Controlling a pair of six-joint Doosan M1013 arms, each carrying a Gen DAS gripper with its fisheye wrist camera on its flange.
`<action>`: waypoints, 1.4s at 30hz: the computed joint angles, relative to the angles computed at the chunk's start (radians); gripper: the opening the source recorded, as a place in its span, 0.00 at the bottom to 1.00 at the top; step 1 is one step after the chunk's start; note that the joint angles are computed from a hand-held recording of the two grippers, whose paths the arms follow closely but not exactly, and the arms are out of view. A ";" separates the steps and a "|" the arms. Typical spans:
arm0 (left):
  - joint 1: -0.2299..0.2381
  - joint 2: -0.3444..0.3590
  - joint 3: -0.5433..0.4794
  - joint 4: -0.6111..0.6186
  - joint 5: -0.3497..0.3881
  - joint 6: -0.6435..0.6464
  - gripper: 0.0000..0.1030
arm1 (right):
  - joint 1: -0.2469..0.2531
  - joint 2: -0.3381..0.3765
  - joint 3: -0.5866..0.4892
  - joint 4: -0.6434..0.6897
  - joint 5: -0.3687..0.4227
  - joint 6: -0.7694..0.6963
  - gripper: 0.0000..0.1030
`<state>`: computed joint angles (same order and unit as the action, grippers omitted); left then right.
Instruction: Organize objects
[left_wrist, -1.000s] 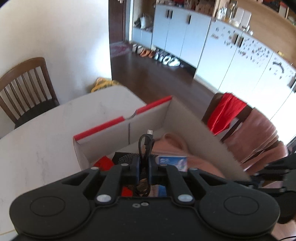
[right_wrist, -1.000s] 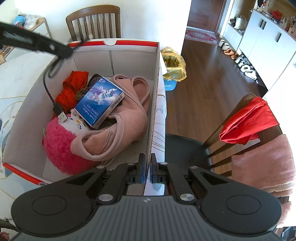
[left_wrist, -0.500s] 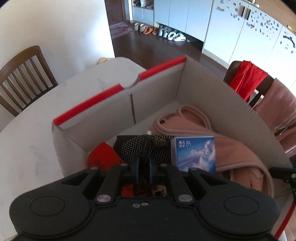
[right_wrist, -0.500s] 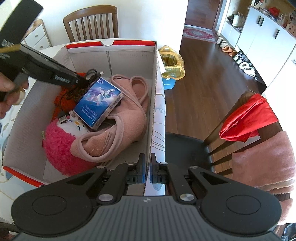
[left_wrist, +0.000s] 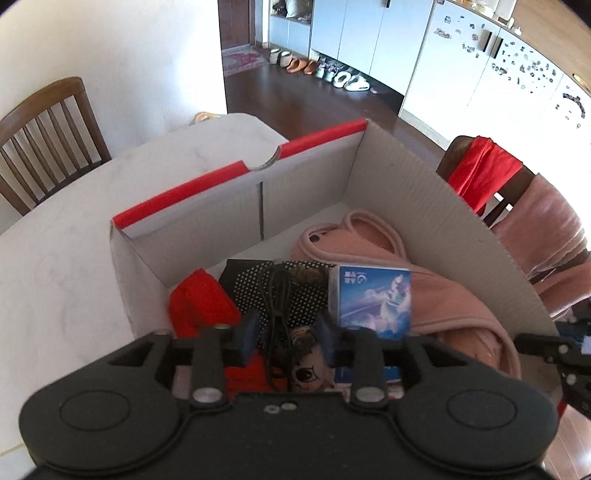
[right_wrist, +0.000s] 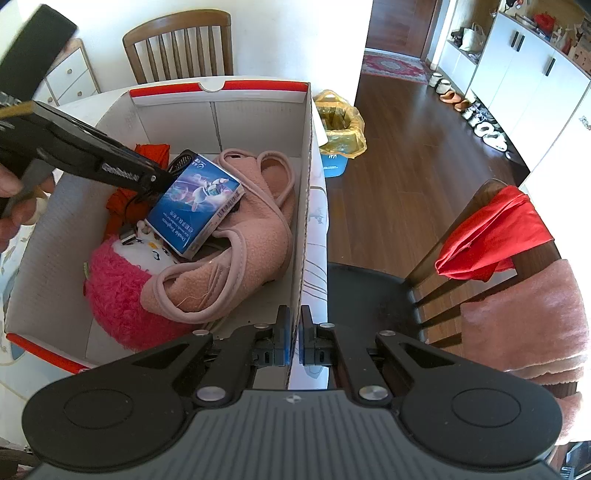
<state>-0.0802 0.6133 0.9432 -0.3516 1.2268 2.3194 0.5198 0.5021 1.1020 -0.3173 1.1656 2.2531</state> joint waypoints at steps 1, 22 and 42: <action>0.002 -0.005 0.004 -0.006 -0.002 0.008 0.34 | 0.000 0.000 -0.001 -0.002 0.001 -0.001 0.04; 0.096 -0.197 0.223 -0.281 -0.192 0.164 0.59 | 0.034 -0.049 0.006 -0.105 -0.050 0.041 0.04; 0.162 -0.368 0.460 -0.457 -0.341 0.295 0.93 | 0.120 -0.123 0.079 -0.278 -0.205 0.208 0.04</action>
